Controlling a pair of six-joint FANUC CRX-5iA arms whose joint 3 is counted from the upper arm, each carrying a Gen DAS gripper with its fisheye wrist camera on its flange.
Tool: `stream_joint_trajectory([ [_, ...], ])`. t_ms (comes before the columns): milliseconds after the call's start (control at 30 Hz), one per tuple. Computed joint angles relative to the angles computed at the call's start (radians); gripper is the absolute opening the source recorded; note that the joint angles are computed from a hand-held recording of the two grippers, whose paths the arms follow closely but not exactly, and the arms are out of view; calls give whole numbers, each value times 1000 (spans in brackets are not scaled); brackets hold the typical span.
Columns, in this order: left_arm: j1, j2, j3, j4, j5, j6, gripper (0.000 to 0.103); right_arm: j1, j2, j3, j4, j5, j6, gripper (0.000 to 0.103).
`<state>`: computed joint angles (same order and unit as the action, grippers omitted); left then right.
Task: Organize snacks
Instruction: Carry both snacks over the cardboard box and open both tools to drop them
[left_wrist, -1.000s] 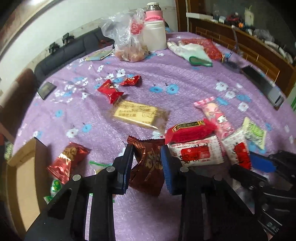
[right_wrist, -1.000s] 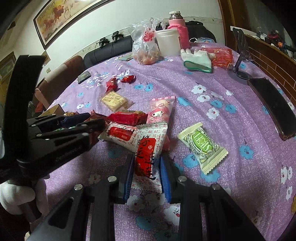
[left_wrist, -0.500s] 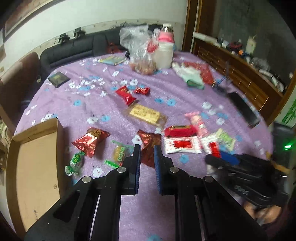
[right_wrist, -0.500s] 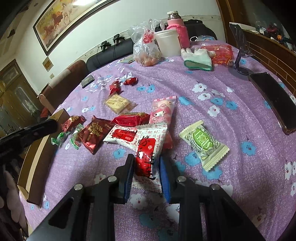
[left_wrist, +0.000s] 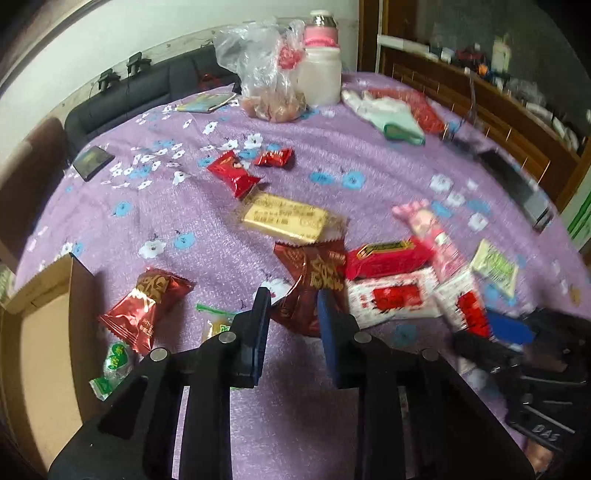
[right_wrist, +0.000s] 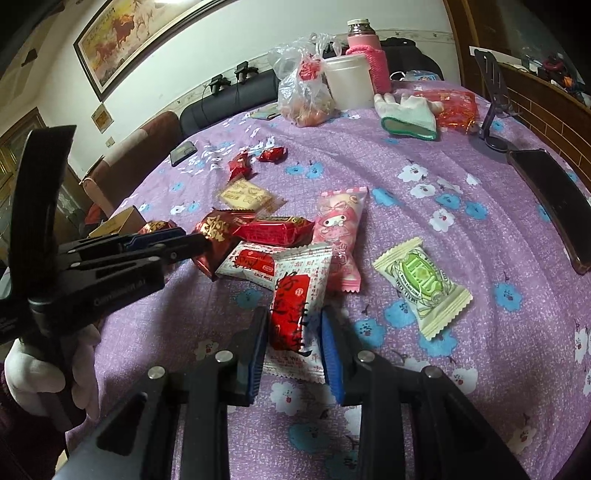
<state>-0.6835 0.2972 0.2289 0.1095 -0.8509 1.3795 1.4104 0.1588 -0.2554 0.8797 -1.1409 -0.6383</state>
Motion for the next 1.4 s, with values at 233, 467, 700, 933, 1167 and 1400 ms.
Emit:
stream_joint_trajectory([
  [233, 4, 35, 31, 58, -6, -5, 43, -1, 4, 5, -5, 2, 13, 33],
  [467, -39, 90, 102, -59, -33, 57, 42, -1, 0, -1, -1, 8, 7, 33],
  [700, 1, 26, -4, 68, 21, 15, 35, 0, -1, -7, 10, 12, -3, 30],
  [933, 67, -219, -261, 289, 135, -108, 35, 25, 6, -3, 53, -60, -44, 30],
  [1167, 219, -484, -463, 388, 159, -197, 35, 92, 72, 119, 76, -210, 22, 30],
  [1400, 397, -596, -583, 399, 141, -200, 35, 74, 179, 333, 110, -95, 237, 30],
])
